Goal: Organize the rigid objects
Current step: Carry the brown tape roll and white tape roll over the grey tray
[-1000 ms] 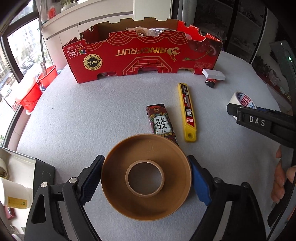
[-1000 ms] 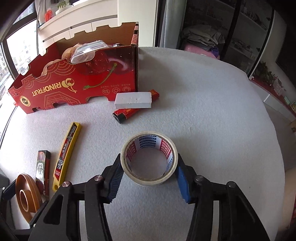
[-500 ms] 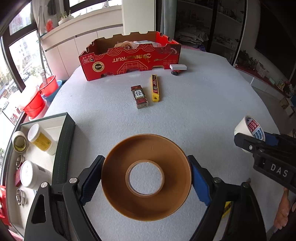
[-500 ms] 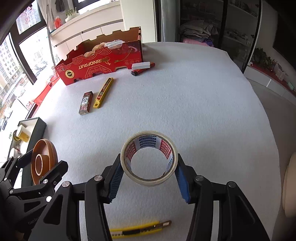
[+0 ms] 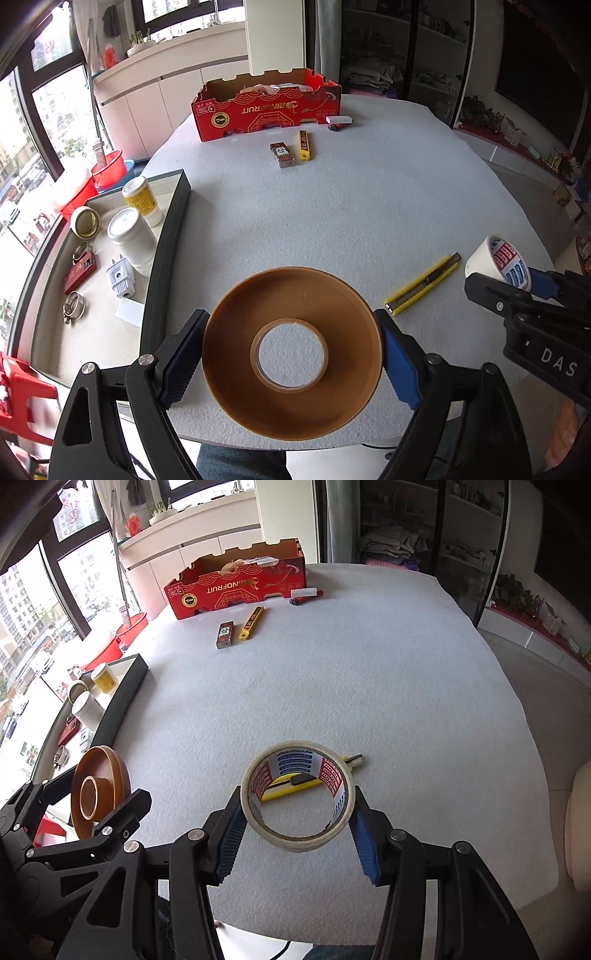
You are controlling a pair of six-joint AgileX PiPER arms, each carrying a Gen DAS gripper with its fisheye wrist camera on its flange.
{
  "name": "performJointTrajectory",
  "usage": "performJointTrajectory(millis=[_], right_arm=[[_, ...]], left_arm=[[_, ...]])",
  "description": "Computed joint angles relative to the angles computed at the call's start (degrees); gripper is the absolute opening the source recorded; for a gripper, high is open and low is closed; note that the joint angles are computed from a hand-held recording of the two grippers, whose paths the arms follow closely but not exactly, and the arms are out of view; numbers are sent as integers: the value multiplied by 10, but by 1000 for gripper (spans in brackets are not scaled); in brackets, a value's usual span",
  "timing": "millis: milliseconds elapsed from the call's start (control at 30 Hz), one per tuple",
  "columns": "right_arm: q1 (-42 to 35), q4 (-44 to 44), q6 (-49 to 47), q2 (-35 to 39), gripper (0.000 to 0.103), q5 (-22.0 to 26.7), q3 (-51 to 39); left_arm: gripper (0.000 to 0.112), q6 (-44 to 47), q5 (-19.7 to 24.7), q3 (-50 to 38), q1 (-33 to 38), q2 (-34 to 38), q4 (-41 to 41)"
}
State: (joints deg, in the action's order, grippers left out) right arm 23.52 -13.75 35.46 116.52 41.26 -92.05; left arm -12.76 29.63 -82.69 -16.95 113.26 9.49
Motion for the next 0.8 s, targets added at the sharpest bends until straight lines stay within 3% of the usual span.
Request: performJointTrajectory(millis=[467, 800], right_arm=[[64, -24, 39, 2, 54, 25, -13], [106, -10, -5, 71, 54, 80, -158]], left_arm=[[89, 33, -56, 101, 49, -68, -41], [89, 50, -83, 124, 127, -100, -62]])
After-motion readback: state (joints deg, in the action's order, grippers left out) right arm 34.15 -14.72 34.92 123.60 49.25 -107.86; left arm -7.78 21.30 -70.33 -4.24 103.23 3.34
